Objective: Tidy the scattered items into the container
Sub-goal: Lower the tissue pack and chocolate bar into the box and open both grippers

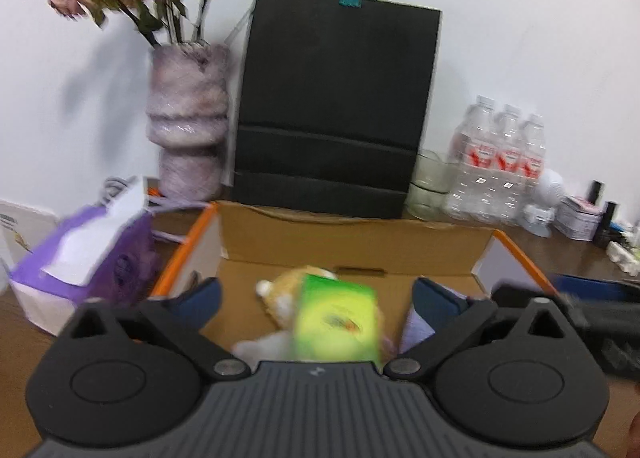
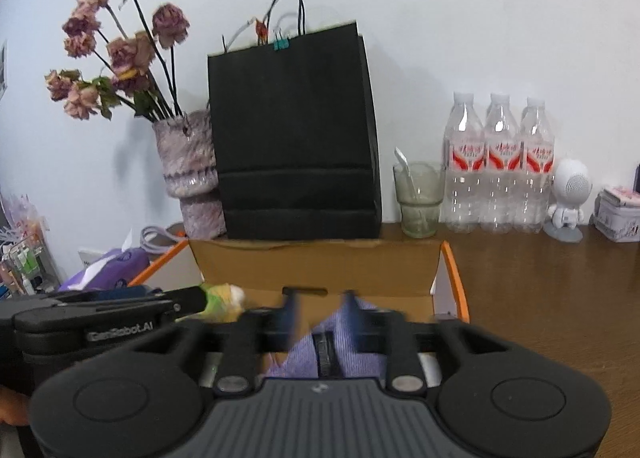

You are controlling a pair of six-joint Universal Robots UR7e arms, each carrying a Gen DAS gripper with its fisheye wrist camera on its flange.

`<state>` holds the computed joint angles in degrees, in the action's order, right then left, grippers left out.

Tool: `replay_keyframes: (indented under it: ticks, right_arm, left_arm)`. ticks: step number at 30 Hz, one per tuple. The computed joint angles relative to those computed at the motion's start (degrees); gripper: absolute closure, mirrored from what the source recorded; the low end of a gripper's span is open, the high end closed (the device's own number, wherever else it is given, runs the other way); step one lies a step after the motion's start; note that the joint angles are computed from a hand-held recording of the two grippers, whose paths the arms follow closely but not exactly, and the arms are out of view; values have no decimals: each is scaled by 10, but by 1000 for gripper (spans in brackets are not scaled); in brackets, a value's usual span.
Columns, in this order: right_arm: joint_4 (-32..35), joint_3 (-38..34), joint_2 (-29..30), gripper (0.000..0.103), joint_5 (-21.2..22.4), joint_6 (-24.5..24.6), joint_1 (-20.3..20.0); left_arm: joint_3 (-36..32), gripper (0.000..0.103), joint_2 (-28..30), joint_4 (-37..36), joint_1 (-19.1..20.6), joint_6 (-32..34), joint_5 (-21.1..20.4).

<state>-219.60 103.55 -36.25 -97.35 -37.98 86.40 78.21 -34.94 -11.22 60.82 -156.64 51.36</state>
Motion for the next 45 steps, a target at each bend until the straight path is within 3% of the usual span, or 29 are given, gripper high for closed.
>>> replay_keyframes:
  ticks: [1, 3, 6, 34, 45]
  right_arm:
    - [-8, -5, 5, 0, -19, 2, 4]
    - [-23, -14, 13, 0, -47, -3, 10]
    - [-5, -7, 2, 0, -29, 15, 4]
    - [-10, -6, 3, 0, -39, 6, 7]
    - [-49, 39, -21, 0, -27, 2, 4]
  left_arm:
    - [0, 0, 0, -5, -1, 4, -8]
    - [1, 0, -2, -8, -1, 3, -11]
    - [-5, 0, 1, 2, -1, -3, -16]
    - [-1, 0, 1, 0, -5, 1, -18]
    - [76, 0, -52, -34, -14, 11, 3]
